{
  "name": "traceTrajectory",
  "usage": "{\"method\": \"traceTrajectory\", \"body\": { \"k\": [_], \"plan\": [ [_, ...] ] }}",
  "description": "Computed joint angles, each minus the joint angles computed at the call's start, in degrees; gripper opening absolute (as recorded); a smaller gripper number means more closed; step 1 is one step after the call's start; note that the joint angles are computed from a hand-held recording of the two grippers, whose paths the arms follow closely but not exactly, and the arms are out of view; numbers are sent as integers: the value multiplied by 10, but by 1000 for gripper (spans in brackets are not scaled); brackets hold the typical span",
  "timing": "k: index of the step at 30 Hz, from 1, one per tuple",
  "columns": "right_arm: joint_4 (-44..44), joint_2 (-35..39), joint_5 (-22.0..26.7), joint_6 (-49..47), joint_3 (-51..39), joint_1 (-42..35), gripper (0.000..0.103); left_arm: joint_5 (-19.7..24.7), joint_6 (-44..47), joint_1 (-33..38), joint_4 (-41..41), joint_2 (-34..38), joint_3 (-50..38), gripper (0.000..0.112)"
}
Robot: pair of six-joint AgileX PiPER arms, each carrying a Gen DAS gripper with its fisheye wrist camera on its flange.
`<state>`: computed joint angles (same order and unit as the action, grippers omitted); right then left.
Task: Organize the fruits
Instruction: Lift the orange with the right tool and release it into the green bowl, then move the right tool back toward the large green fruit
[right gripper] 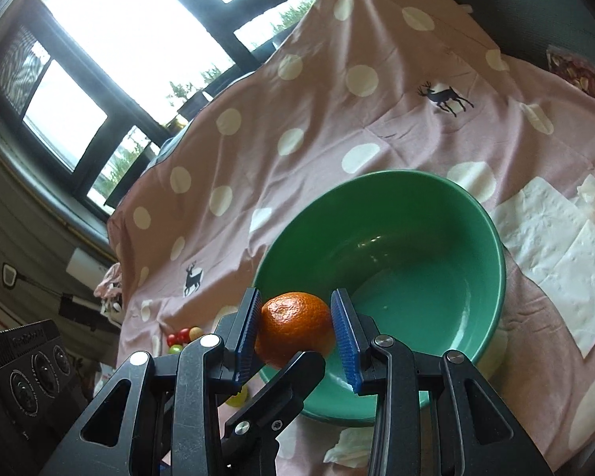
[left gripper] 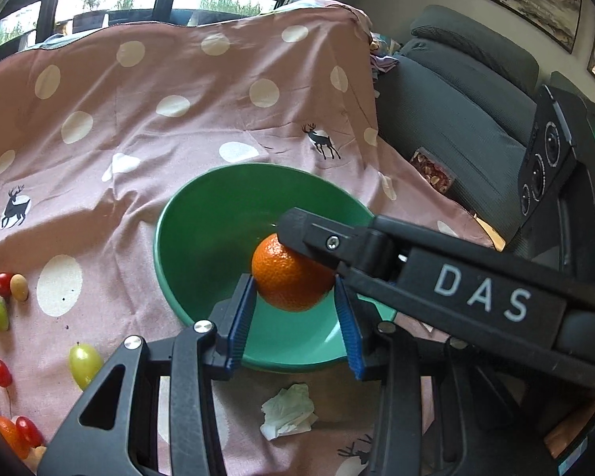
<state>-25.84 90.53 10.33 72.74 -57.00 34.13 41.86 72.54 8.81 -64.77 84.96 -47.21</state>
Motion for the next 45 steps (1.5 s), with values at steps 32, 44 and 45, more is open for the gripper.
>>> {"method": "traceTrajectory", "body": {
  "k": [32, 44, 45],
  "plan": [
    [-228, 21, 84, 211, -43, 63, 50, 20, 5, 222, 28, -87, 54, 80],
    [-114, 127, 154, 28, -189, 144, 51, -40, 49, 380, 4, 15, 49, 82],
    [-106, 140, 160, 15, -203, 151, 51, -53, 43, 380, 5, 23, 46, 82]
  ]
}}
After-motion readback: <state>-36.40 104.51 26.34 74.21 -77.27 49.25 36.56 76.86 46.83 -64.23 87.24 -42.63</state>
